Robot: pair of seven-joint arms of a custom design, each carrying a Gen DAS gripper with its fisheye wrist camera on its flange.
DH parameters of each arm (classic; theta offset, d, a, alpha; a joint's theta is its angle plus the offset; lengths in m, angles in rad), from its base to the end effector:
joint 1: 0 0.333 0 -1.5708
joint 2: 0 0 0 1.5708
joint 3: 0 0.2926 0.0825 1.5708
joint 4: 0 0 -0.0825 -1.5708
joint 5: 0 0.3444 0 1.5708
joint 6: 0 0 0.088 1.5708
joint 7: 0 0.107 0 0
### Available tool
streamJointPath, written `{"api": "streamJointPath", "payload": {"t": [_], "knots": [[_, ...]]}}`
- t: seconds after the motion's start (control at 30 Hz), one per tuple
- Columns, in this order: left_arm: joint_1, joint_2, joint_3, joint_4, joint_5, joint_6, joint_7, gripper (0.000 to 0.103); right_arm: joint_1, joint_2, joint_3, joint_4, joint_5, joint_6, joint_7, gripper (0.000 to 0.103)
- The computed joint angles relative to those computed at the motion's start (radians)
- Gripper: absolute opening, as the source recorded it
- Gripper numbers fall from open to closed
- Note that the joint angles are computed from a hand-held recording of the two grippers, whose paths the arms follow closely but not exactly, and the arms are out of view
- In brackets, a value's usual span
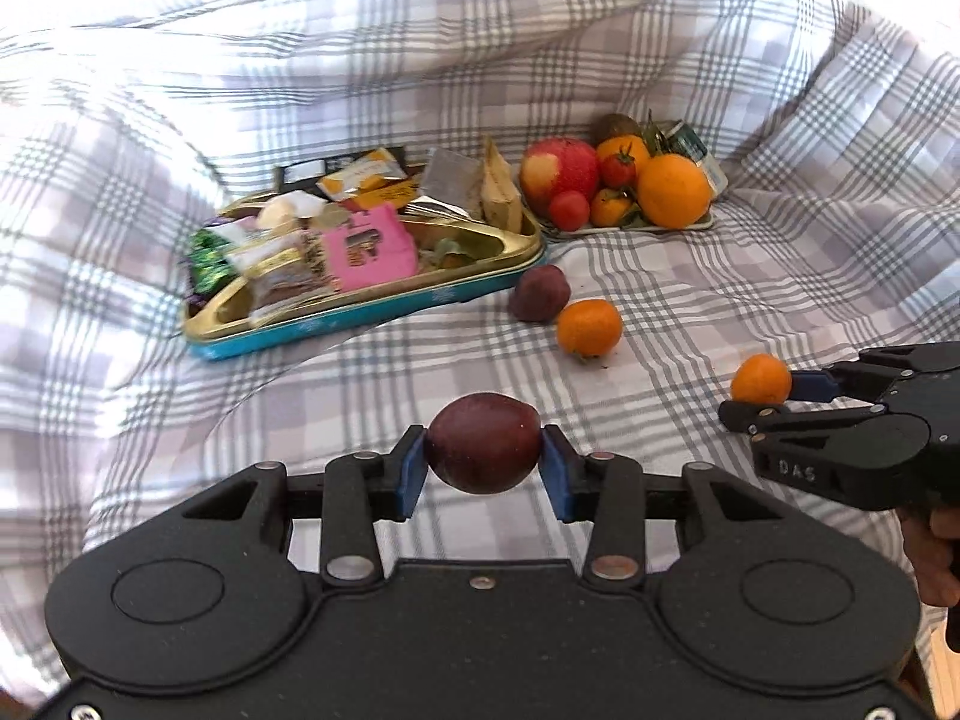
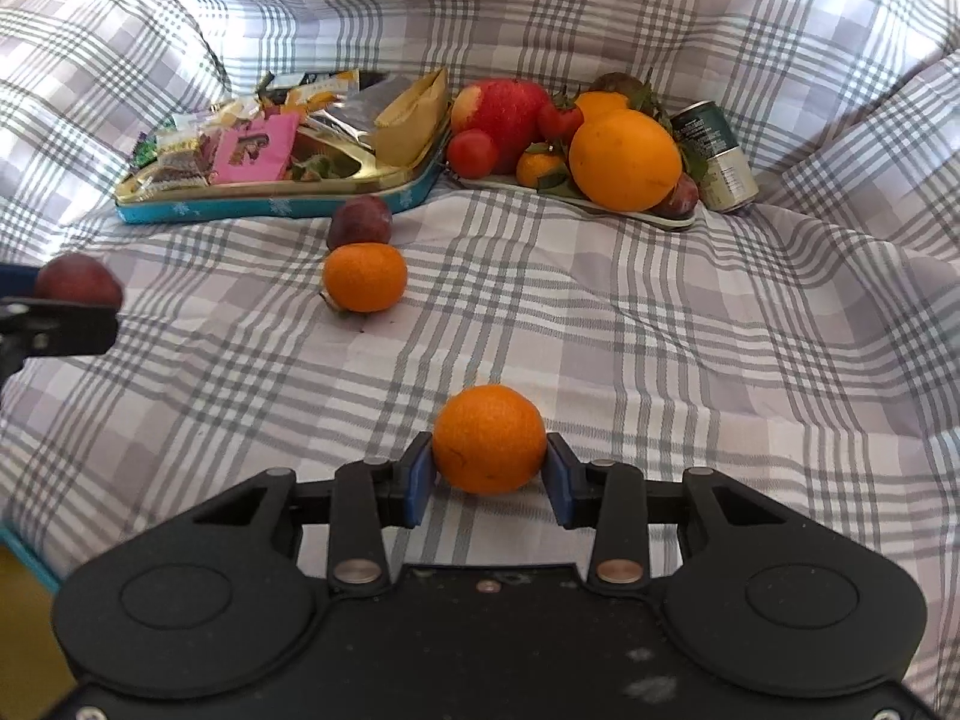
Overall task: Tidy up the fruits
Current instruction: 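Carry the plum with the left tool while the right tool carries the mandarin to the gold tray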
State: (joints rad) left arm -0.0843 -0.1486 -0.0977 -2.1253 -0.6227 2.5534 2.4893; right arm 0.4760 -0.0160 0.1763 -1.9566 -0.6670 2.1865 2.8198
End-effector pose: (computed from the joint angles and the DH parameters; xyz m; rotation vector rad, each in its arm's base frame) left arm 0.5110 -0.0882 0.5300 -1.1519 2.4161 -0.9140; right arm 0.4450 0.3120 0.5042 -1.6434 2.1574 -0.7614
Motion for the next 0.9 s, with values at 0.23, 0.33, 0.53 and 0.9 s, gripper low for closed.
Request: {"api": "streamJointPath", "payload": {"t": [0.23,0.33,0.53,0.9], "knots": [[0.006,-0.134,0.029,-0.115,-0.021,0.012,0.003,0.05,0.042,-0.064,0.051,-0.001,-0.12,-0.065,0.077,0.04],[-0.006,-0.199,0.047,-0.176,-0.035,0.037,0.026,0.05,0.061,-0.095,0.079,-0.002,-0.158,-0.079,0.115,0.04],[-0.02,-0.314,0.084,-0.266,-0.049,0.022,0.034,0.05,0.097,-0.14,0.134,-0.001,-0.216,-0.098,0.18,0.04],[-0.009,-0.43,0.095,-0.379,-0.018,0.024,-0.013,0.05,0.156,-0.175,0.206,0.001,-0.245,-0.162,0.259,0.04]]}}
